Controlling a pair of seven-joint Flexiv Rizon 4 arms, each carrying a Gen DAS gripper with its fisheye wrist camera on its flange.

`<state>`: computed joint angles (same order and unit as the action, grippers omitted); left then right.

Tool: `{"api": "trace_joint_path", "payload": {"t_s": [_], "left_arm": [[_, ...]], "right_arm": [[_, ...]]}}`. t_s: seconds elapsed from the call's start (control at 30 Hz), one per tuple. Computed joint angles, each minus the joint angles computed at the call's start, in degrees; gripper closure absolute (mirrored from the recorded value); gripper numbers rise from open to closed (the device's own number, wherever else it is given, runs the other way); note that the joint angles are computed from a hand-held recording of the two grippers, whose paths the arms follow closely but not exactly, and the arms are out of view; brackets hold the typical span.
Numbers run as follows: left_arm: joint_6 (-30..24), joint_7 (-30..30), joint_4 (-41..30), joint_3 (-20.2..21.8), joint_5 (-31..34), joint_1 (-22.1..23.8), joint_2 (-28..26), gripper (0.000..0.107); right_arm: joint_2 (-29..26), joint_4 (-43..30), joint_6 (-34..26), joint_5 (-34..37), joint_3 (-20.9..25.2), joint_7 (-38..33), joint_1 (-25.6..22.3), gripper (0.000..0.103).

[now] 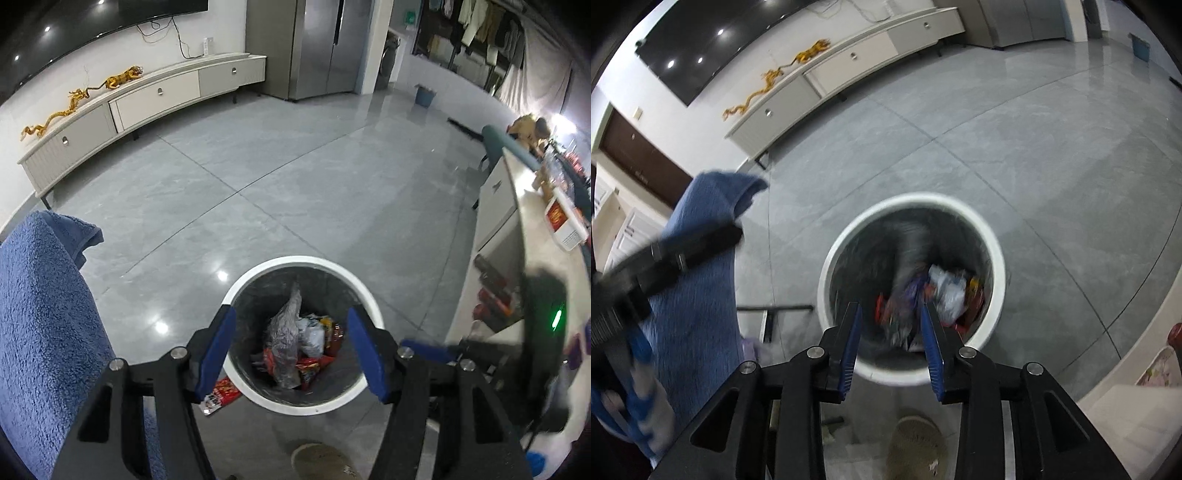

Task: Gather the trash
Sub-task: 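Lower the right tool toward the red snack packet on the floor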

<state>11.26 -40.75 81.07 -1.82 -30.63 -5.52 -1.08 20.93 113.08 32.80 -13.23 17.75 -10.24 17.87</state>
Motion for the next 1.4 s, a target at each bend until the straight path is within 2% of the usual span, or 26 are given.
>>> {"api": "trace_joint_path", "payload": {"t_s": [0.1,0.17,0.3,0.5,0.63,0.73,0.87,0.97,1.1,1.3,1.4], "left_arm": [[-1.5,0.1,-0.9,0.7,-2.1,1.0,0.0,0.046],[-2.0,0.9,-1.4,1.3,-3.1,1.9,0.2,0.046],[-2.4,2.1,-1.9,2.7,-4.9,4.1,0.6,0.046],[-3.7,0.9,-4.2,4.0,-8.2,7.6,-0.5,0.046],[-4.8,0.4,-6.1,4.7,-10.4,10.1,-1.0,0.046],[-6.0,0.5,-7.9,5.3,-11.7,12.1,-1.3,0.046],[-6.0,-0.2,-10.5,6.5,-11.3,15.1,-1.7,0.046],[-5.7,-1.8,-12.7,7.3,-9.1,17.5,-2.6,0.046],[-6.5,-6.9,-15.9,7.8,-5.1,20.5,-4.9,0.046],[-5.9,-11.2,-17.7,7.5,-1.5,22.8,-6.3,0.046],[-5.3,-11.9,-18.2,7.2,-0.4,23.2,-6.7,0.046]], "right_arm": [[0.2,0.4,-0.3,1.3,1.4,0.2,1.5,0.069],[-0.1,1.4,1.8,3.1,1.6,-0.5,2.9,0.069],[-2.1,3.8,8.7,8.8,1.0,-5.4,6.6,0.069],[-7.1,5.2,10.4,18.9,0.1,-13.4,11.1,0.069],[-12.9,5.2,11.3,27.4,-0.9,-18.7,12.9,0.066],[-19.5,2.5,11.6,29.6,-1.2,-24.1,13.3,0.061],[-28.0,-1.7,12.0,25.7,-1.1,-28.1,13.1,0.049],[-34.9,-6.9,9.1,18.2,-2.3,-31.7,12.8,0.041],[-43.2,-13.9,5.2,6.2,-5.0,-35.2,13.9,0.034],[-51.2,-18.2,7.4,-9.8,-9.2,-40.6,15.7,0.022],[-53.9,-19.2,9.5,-12.4,-9.7,-44.0,15.3,0.018]]}}
